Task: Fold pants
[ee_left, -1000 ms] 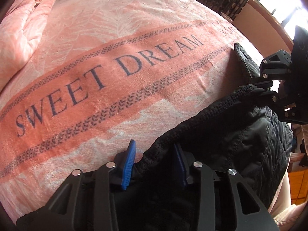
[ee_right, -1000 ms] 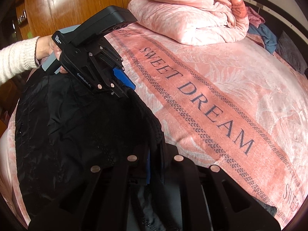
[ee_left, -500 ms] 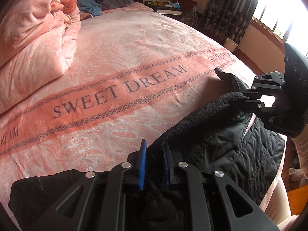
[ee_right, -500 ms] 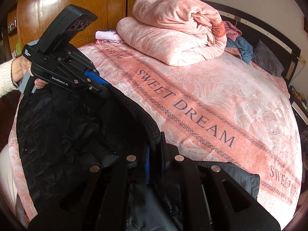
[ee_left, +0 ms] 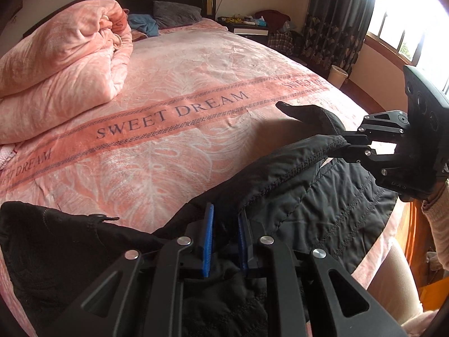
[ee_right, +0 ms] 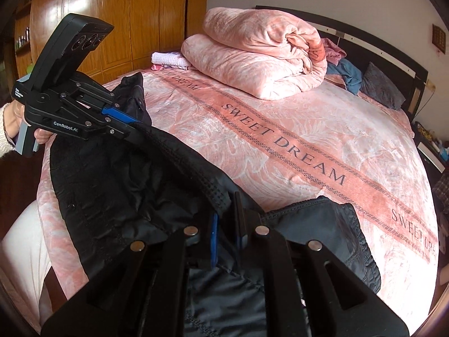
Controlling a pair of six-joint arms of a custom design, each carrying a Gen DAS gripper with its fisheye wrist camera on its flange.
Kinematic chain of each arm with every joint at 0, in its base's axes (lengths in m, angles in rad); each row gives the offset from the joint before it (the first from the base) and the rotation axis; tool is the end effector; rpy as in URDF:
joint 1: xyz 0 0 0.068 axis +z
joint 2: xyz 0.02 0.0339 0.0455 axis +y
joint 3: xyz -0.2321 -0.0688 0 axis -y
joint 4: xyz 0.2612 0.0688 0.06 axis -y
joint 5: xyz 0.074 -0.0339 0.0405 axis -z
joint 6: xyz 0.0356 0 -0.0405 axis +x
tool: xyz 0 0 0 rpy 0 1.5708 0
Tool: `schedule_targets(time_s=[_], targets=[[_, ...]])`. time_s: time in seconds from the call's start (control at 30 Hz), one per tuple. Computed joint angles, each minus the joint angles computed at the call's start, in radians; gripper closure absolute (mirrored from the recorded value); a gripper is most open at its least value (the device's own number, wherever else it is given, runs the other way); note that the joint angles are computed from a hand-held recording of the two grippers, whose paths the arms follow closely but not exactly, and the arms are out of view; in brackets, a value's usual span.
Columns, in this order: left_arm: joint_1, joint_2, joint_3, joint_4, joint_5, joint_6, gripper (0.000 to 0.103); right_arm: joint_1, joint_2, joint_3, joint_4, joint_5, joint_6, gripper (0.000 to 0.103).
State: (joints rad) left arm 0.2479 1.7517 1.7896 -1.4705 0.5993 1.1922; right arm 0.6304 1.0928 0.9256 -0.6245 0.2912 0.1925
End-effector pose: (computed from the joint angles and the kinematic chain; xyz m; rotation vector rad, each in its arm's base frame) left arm 0.3294 0.0627 0.3093 1.2337 2.2934 -0.4859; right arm 0.2134 0.1431 0.2584 -0.3672 2.2925 0.0690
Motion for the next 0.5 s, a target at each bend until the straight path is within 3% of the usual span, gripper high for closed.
schedule_targets(time_s=[0.13, 0.5], targets=[[0.065, -0.115, -0.129, -0.001, 0.014, 0.059, 0.088, 0.105, -0.051, -0.027, -0.053, 0.063, 0.088, 0.094], [0.213, -0.262, -0.303, -0.092, 0.018, 0.182, 0.086, 0.350, -0.108, -0.066, -0.183, 0.188, 0.338, 0.093]])
